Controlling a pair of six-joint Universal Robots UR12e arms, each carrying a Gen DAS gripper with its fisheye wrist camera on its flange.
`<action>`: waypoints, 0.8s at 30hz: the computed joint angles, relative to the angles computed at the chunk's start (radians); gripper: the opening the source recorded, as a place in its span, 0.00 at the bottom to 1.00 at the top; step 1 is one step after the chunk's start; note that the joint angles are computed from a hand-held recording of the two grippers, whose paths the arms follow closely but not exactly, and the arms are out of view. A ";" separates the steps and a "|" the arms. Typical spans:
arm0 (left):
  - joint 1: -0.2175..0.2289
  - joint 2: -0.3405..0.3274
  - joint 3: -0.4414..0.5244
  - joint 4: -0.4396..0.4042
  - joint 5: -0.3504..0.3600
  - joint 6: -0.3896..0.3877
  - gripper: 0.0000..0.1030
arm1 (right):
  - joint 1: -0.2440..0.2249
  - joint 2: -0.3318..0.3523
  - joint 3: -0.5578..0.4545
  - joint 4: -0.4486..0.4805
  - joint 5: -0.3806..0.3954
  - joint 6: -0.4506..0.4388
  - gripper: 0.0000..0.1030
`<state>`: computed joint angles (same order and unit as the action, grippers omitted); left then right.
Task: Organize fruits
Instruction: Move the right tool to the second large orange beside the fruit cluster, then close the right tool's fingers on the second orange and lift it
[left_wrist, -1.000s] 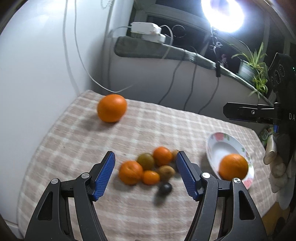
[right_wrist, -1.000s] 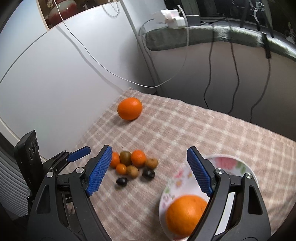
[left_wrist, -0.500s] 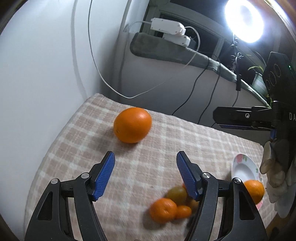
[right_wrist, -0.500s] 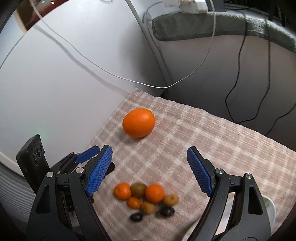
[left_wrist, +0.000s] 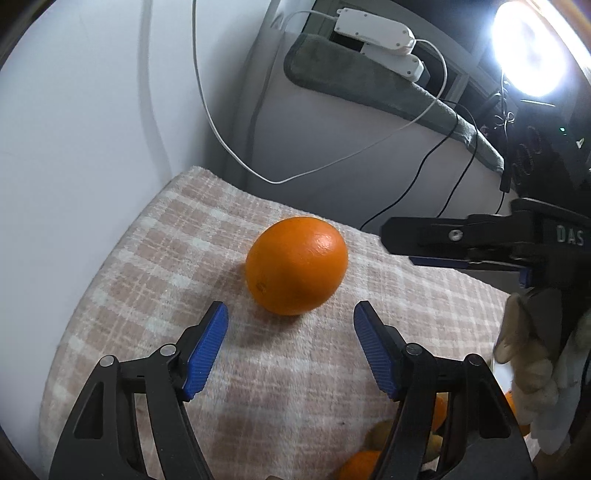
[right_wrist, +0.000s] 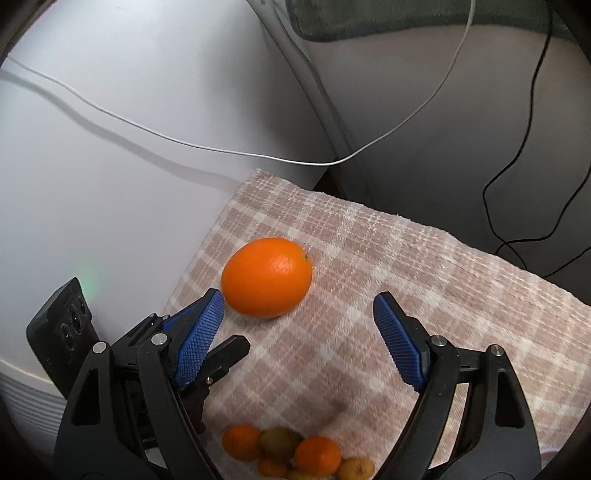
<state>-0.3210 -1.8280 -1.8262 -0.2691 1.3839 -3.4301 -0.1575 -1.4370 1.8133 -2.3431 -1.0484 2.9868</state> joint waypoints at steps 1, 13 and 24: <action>0.002 -0.004 0.003 -0.001 -0.006 -0.001 0.69 | 0.002 0.007 -0.005 0.003 0.000 0.004 0.83; 0.028 -0.031 0.026 -0.014 -0.090 -0.037 0.72 | 0.015 0.076 -0.044 -0.001 0.031 0.054 0.83; 0.044 -0.043 0.040 -0.032 -0.144 -0.063 0.72 | 0.029 0.098 -0.066 0.033 0.067 0.034 0.83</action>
<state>-0.2769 -1.8715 -1.7862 -0.3012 1.2401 -3.4934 -0.1286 -1.3387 1.7470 -2.3106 -0.9811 3.0207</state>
